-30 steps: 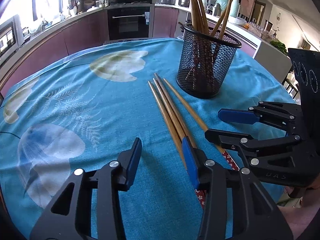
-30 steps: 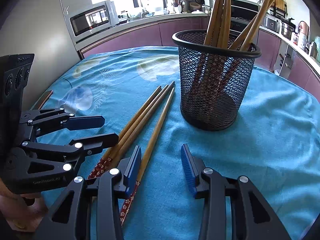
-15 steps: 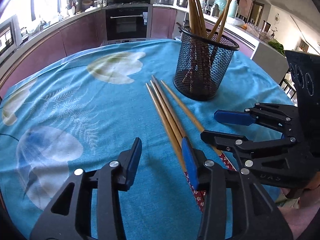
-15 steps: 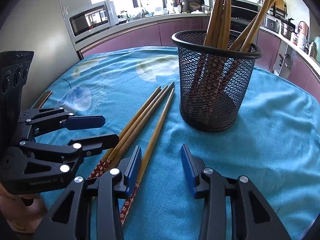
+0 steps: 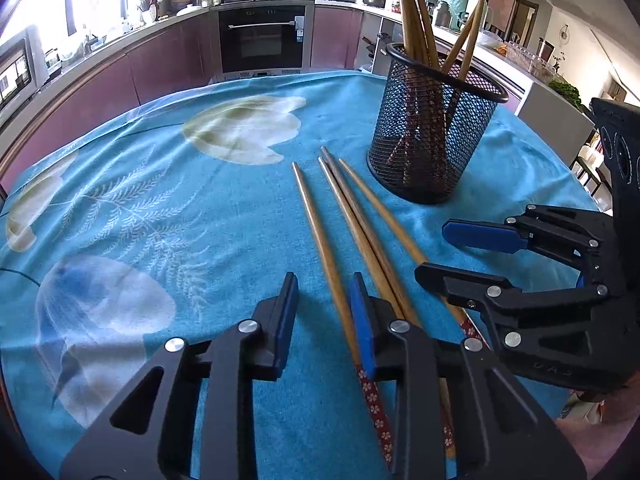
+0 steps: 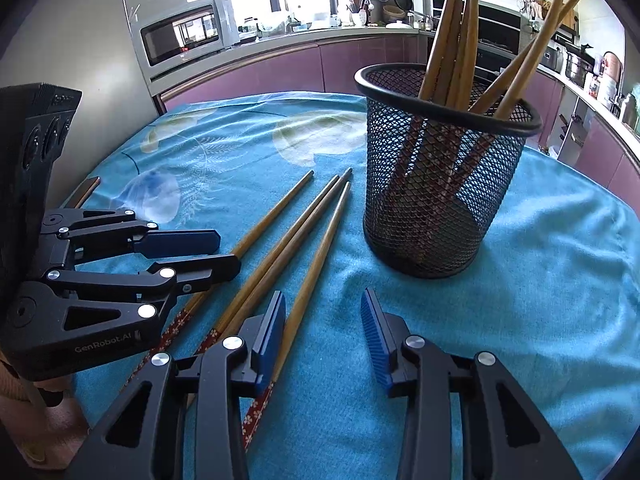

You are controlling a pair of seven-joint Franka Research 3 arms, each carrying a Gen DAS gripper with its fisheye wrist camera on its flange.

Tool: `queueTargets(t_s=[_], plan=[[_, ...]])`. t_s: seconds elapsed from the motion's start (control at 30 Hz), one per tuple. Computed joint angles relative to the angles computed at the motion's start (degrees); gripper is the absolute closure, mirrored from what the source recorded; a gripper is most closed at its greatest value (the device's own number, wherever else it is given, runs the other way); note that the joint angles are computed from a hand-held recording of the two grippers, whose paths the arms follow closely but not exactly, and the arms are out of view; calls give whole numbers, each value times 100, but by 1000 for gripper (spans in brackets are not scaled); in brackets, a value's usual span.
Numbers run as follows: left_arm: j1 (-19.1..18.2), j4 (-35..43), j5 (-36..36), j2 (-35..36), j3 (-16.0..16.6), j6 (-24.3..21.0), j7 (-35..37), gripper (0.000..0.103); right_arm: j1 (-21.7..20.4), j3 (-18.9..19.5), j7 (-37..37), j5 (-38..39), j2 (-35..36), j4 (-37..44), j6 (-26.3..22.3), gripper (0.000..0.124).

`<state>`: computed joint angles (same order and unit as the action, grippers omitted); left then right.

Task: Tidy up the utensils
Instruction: 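Close the left tool on a chopstick while the right tool grasps another chopstick, then lift the left tool's chopstick upright over the mesh cup while the right tool does likewise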

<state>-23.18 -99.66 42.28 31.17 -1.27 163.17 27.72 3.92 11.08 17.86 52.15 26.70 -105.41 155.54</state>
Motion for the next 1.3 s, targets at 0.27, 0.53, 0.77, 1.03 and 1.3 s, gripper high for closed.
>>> queueTargets(t_s=[0.27, 0.53, 0.77, 1.03, 1.3], plan=[[50, 144, -246, 114, -16, 47, 47, 92, -75, -32, 333, -7, 124, 226, -352, 114], [-13, 29, -206, 32, 85, 191, -131, 95, -233, -31, 346, 278, 130, 303, -706, 118], [-115, -198, 97, -186, 228, 381, -451, 95, -377, -53, 6, 714, -17, 256, -1092, 118], [-209, -358, 599, -416, 333, 512, -886, 95, -399, -168, -368, 1130, -191, 196, -1554, 118], [-132, -517, 966, -640, 308, 838, -1201, 95, -399, -280, -662, 1510, -367, 127, -1762, 118]])
